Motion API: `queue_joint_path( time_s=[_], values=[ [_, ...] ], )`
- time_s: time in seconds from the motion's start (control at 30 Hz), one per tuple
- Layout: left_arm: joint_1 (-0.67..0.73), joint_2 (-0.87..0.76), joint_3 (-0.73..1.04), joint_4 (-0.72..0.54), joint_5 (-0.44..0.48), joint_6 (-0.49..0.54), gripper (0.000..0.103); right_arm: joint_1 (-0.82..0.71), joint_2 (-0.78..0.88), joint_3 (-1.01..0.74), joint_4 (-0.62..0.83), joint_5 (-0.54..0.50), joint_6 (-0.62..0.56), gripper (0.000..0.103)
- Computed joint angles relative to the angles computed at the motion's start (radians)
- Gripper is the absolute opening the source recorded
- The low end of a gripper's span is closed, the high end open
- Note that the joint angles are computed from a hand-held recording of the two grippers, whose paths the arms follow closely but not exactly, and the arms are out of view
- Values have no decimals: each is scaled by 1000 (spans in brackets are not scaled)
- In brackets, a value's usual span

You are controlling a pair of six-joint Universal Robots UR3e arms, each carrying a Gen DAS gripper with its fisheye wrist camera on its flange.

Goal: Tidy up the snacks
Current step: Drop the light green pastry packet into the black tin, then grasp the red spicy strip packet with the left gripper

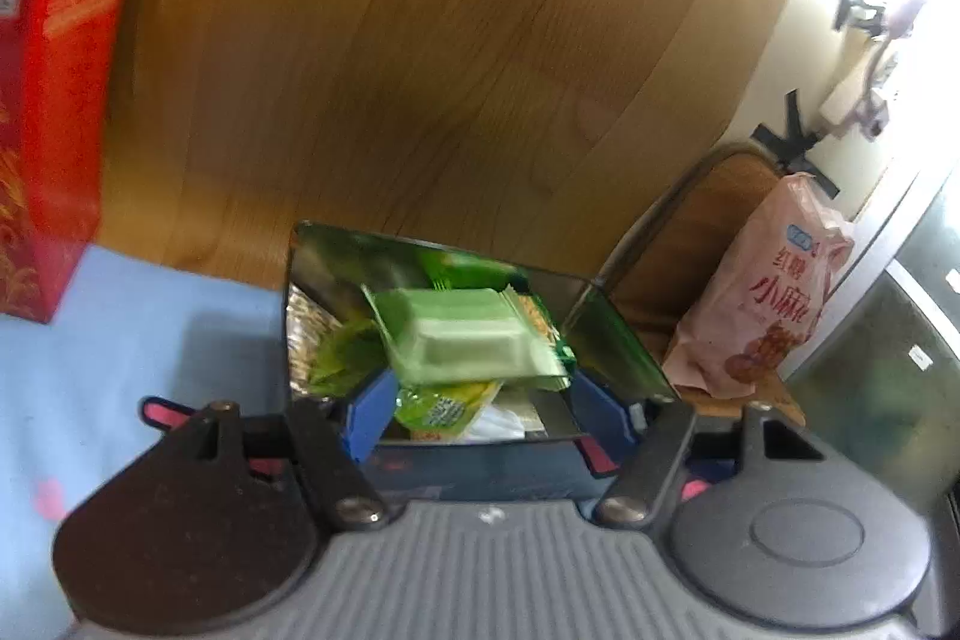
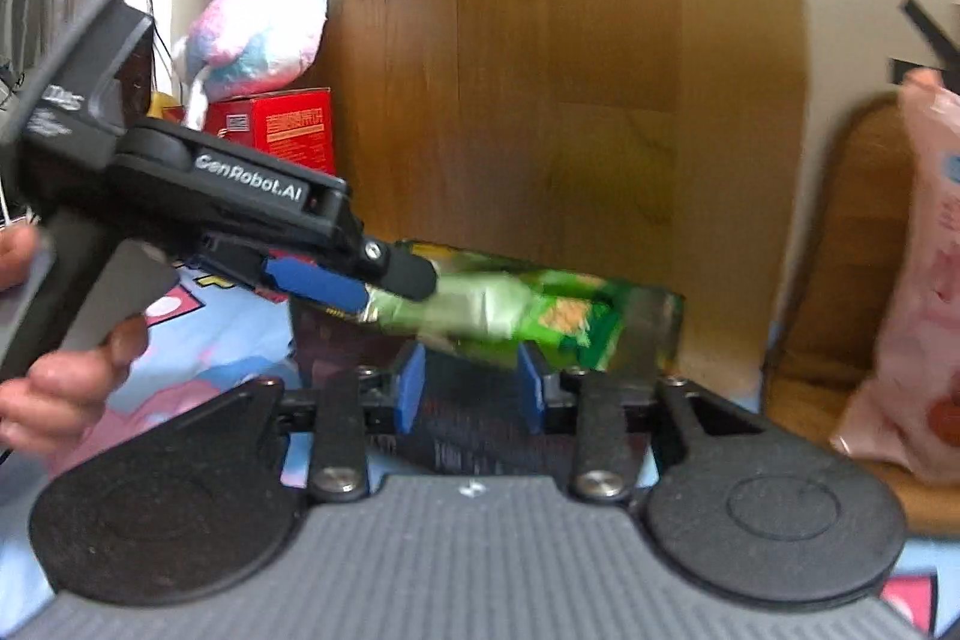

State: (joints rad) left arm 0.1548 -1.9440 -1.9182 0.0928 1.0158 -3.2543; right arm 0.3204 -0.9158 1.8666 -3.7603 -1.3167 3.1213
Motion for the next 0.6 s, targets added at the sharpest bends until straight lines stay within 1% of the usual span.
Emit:
queue_joint_path(
  time_s=[0.07,0.17,0.2,0.27,0.3,0.33,0.4,0.47,0.53,0.6],
  values=[
    [23,72,-104,60,-25,1,66,-25,-54,151,-67,41,23,38],
    [94,189,-275,130,-125,-1,67,-62,-111,357,-146,108,58,41],
    [113,229,-332,128,-159,14,69,-56,-119,394,-153,114,69,42],
    [133,290,-417,85,-204,72,69,-49,-137,475,-179,121,77,42],
    [131,304,-437,56,-212,97,69,-28,-141,483,-178,105,88,43],
    [131,325,-473,26,-220,128,69,-20,-146,512,-196,104,94,46],
    [136,359,-533,-63,-249,197,69,-7,-153,554,-216,110,106,50],
    [142,376,-572,-145,-269,267,69,11,-165,568,-194,101,116,51],
    [144,378,-613,-165,-269,302,69,23,-154,578,-207,88,128,51],
    [162,403,-665,-204,-292,344,69,17,-144,593,-241,100,152,51]
  ],
)
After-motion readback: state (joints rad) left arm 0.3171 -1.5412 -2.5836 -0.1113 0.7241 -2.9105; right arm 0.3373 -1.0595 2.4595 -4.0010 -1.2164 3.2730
